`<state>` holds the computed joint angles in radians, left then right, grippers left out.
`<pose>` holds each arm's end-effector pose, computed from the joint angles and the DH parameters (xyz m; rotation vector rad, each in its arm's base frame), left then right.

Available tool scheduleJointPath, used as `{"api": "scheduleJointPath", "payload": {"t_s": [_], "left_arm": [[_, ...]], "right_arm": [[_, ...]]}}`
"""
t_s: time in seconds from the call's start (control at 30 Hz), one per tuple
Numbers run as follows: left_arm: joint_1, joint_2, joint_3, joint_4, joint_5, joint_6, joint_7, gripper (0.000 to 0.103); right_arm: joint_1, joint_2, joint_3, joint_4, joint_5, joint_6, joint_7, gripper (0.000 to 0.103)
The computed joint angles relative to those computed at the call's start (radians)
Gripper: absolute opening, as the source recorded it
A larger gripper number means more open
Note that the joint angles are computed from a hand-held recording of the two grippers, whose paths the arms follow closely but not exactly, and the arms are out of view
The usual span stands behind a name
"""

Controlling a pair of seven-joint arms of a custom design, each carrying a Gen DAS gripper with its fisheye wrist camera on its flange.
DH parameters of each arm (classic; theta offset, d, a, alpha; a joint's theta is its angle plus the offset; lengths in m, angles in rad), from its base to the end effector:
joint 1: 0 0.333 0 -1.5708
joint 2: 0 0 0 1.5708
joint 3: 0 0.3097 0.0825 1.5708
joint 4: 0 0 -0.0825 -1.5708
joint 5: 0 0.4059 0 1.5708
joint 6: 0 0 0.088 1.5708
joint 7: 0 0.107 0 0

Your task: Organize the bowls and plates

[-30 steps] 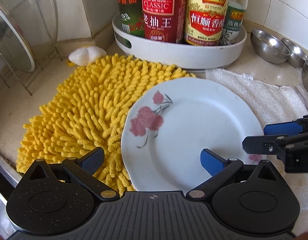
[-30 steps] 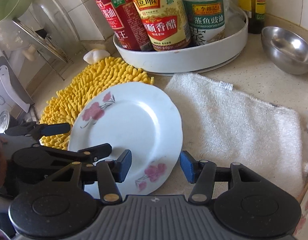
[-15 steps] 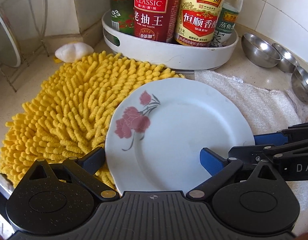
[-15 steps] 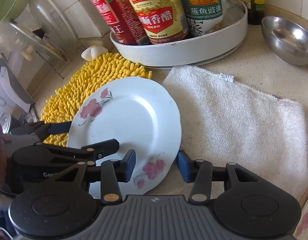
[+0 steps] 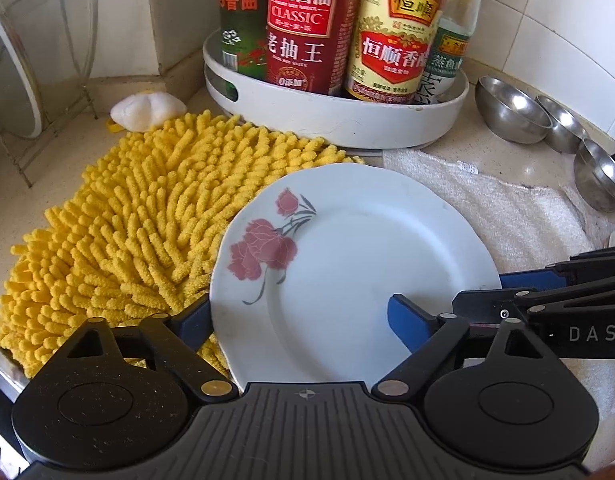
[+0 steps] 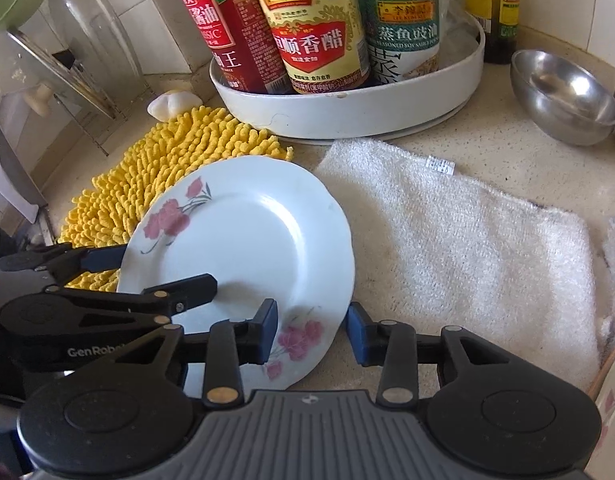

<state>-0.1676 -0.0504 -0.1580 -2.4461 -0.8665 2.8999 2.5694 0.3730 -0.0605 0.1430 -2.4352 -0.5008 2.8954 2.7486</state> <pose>0.5036 -0.1218 0.3389 -1.3858 2.4182 -0.8028 0.4461 0.2858 0.3574 -1.6464 2.0234 -0.2952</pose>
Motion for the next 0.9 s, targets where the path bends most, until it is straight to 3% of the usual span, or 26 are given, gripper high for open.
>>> {"api": "scheduleJointPath", "payload": {"t_s": [0.23,0.43,0.9], "left_arm": [[0.006,-0.006,0.003,0.003,0.013,-0.023,-0.035,0.088],[0.005,-0.025,0.004,-0.007,0.033,-0.028,-0.085,0.089],[-0.043,-0.065,0.005,-0.038,0.081,-0.001,-0.129,0.089]], "right_arm": [[0.0,-0.006,0.006,0.016,-0.034,-0.044,0.018,0.046],[-0.008,-0.037,0.009,-0.006,-0.064,-0.034,0.03,0.046],[-0.043,-0.125,0.045,-0.058,-0.16,-0.09,0.117,0.046]]}}
